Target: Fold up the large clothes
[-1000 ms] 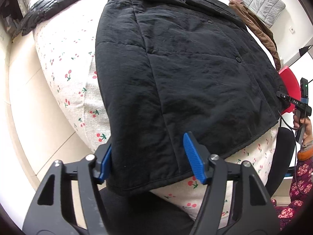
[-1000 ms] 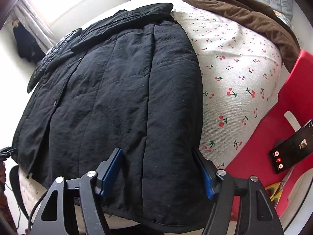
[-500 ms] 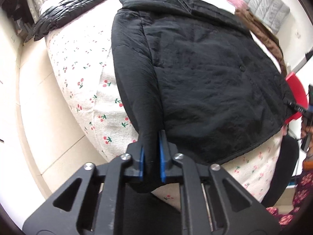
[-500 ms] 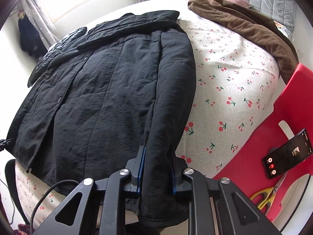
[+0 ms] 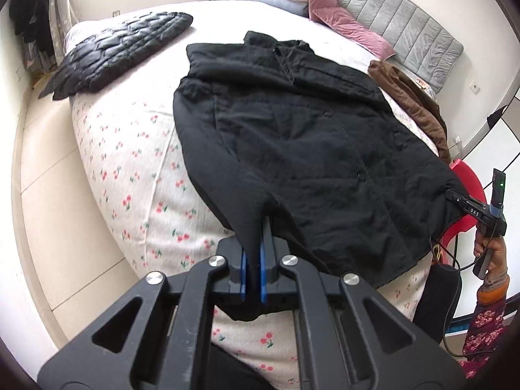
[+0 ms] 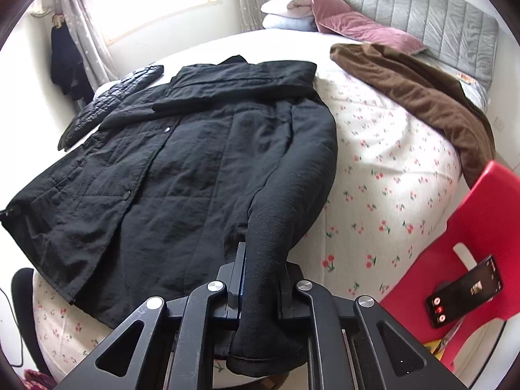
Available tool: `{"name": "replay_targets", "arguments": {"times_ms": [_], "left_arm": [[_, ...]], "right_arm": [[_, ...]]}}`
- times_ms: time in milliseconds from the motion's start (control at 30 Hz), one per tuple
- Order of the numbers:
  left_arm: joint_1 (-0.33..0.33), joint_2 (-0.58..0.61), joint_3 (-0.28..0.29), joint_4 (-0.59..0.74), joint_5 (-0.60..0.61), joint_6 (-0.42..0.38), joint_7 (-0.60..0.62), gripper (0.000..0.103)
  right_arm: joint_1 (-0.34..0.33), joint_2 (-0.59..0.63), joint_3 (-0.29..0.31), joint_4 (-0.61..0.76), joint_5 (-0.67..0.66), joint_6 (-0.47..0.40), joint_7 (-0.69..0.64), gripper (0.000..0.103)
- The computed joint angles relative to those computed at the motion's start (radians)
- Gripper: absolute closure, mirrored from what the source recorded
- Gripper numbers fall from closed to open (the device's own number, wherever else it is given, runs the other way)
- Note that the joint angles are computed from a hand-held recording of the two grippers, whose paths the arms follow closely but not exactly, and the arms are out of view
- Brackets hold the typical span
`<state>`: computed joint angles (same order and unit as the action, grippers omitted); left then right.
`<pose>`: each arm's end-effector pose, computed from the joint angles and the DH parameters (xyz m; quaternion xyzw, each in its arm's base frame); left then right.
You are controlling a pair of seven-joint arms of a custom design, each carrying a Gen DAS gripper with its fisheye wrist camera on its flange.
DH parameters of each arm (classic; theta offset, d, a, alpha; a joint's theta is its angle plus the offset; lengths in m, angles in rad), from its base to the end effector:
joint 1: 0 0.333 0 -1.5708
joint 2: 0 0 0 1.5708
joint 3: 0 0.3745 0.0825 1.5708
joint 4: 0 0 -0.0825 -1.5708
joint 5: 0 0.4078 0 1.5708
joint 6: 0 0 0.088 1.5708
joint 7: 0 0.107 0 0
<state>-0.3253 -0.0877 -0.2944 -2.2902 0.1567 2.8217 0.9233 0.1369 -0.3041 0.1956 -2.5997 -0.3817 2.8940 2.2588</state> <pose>0.4502 -0.3353 0.5001 -0.6342 0.7098 -0.2888 0.1031 0.4243 0.1735 0.4604 -0.6714 0.6738 -0.1984 0.2364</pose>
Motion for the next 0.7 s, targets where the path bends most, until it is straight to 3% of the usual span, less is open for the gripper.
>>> {"name": "replay_targets", "arguments": {"times_ms": [200,333,567,700], "left_arm": [[0.018,0.041,0.005,0.081,0.076,0.007,-0.030,0.096],[0.021,0.098,0.019,0.179,0.170,-0.018,-0.068,0.096],[-0.015,0.280,0.111,0.470,0.401,-0.081,-0.196,0.096],[-0.033,0.454,0.175,0.715,0.420,-0.155,-0.220,0.096]], "right_arm": [[-0.025,0.026,0.022,0.066,-0.073,-0.006,0.019,0.092],[-0.022,0.070,-0.006,0.140,-0.091,0.000,-0.010,0.092],[-0.026,0.234,-0.075,0.381,-0.135,0.012,-0.013,0.092],[-0.013,0.381,-0.143,0.551,-0.177,0.045,0.058,0.092]]}}
